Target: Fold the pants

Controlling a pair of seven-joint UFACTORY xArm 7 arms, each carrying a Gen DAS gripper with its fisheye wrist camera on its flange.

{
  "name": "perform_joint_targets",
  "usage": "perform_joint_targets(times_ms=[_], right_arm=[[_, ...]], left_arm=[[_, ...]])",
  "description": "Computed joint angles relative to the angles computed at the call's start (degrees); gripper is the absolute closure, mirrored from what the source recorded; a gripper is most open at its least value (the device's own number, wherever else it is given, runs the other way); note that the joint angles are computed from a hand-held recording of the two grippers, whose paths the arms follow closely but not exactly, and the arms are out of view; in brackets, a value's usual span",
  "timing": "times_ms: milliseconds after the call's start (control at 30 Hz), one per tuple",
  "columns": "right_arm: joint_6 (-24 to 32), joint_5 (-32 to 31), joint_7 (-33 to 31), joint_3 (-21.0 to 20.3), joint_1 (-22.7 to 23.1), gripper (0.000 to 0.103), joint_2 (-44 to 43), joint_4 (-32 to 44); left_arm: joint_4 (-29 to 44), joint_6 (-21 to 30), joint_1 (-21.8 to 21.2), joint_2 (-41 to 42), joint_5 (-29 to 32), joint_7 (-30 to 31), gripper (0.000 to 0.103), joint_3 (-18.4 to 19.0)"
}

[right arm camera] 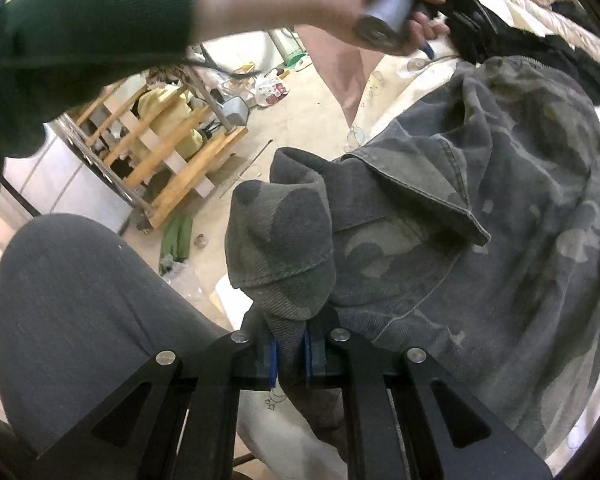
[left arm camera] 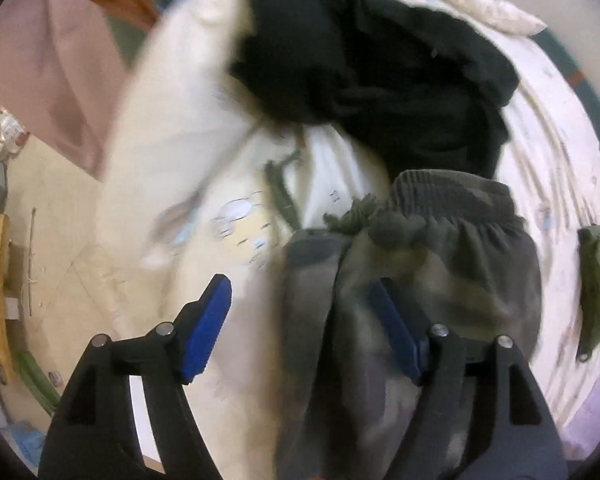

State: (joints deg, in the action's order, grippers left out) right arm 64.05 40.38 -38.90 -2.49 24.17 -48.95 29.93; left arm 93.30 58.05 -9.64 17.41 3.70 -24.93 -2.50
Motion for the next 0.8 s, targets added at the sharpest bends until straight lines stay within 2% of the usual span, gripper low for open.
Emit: perform_joint_targets(times_ms=[67,133,167,200,267,300,333,367,400,433,533,567,600,667,733,800], right_arm=[[-1.53,-0.2,-0.08,2.22,0.78,0.089,-1.15,-0.38],[-2.53,-2.31,-0.84,3.93,1.55,0.086,-1.99,-0.72],[-2.95,-3.74,-1.95,4.92,2.46,0.084,-2.39,-0.91],[-2.88,-5.39,-3.12,6.0,3.62,0.08,-2.93,-1.2],[-1.95,-8.24,-4.66,7.14,5.6,0.073,-5.72,-2.26],[-0.21,-8.4,-5.6,5.68,6.78,0.072,-6.78,-2.36],[2.98,-7.97,-6.43,3.47,7.93,0.062,-7.76,-2.05],[8.51,-7.31,-7.48,0.03,8.94,0.045,-8.96,-1.33],[12.81,-6.69,-8.49,-2.47,8.9,0.043,-10.3,-0.86],[14.79,-6.44,-9.53,-3.61,8.33,0.043,-11.4,-0.74],[18.3,-8.59,-11.31,-7.66,2.88,0.043,-15.2,0.08],[19.26,-9.41,-10.61,-9.36,0.49,0.043,-13.67,1.33],[19.43,-10.03,-9.88,-10.83,-1.97,0.043,-11.84,2.42],[16.76,-11.72,-8.74,-12.45,-7.29,0.043,-6.94,4.19],[13.16,-11.48,-7.9,-12.55,-11.46,0.043,-3.98,4.33],[10.15,-10.43,-6.67,-13.16,-15.29,0.043,-0.51,4.59]], left_arm=[[-7.93,-1.96,-1.16,-8.14,3.52,-2.23,0.031,0.25],[-17.68,-4.57,-1.35,-18.01,4.52,-3.94,0.028,-0.63],[-22.17,-5.85,-1.23,-22.58,3.62,-4.76,0.024,-1.24],[-24.99,-5.7,-1.1,-25.66,2.57,-5.33,0.015,-1.81],[-32.35,-5.02,-1.41,-32.85,-1.73,-5.45,0.012,-2.64],[-34.1,-4.23,-1.69,-34.21,-3.28,-5.86,0.012,-3.22],[-37.18,-3.66,-2.58,-36.45,-6.55,-4.68,0.012,-3.02],[-39.92,-3.76,-3.08,-38.04,-8.53,-4.4,0.012,-3.17],[-42.03,-3.35,-3.37,-39.23,-10.04,-4.72,0.013,-3.4],[-44.84,-4.51,-3.79,-40.8,-11.9,-5.47,0.015,-3.69],[-50.13,-10.51,-4.45,-43.77,-14.26,-5.1,0.017,-4.04],[-50.72,-11.89,-4.01,-43.95,-13.14,-5.63,0.019,-4.71],[-51.07,-13.05,-3.47,-44.19,-13.07,-6.1,0.029,-5.33],[-50.07,-15.69,-5.68,-42.69,-15.69,-3.03,0.032,-3.33],[-47.09,-16.04,-4.38,-39.83,-9.42,-2.59,0.032,-6.28],[-45.06,-17.25,-4.62,-36.42,-6.32,-0.35,0.032,-6.97]])
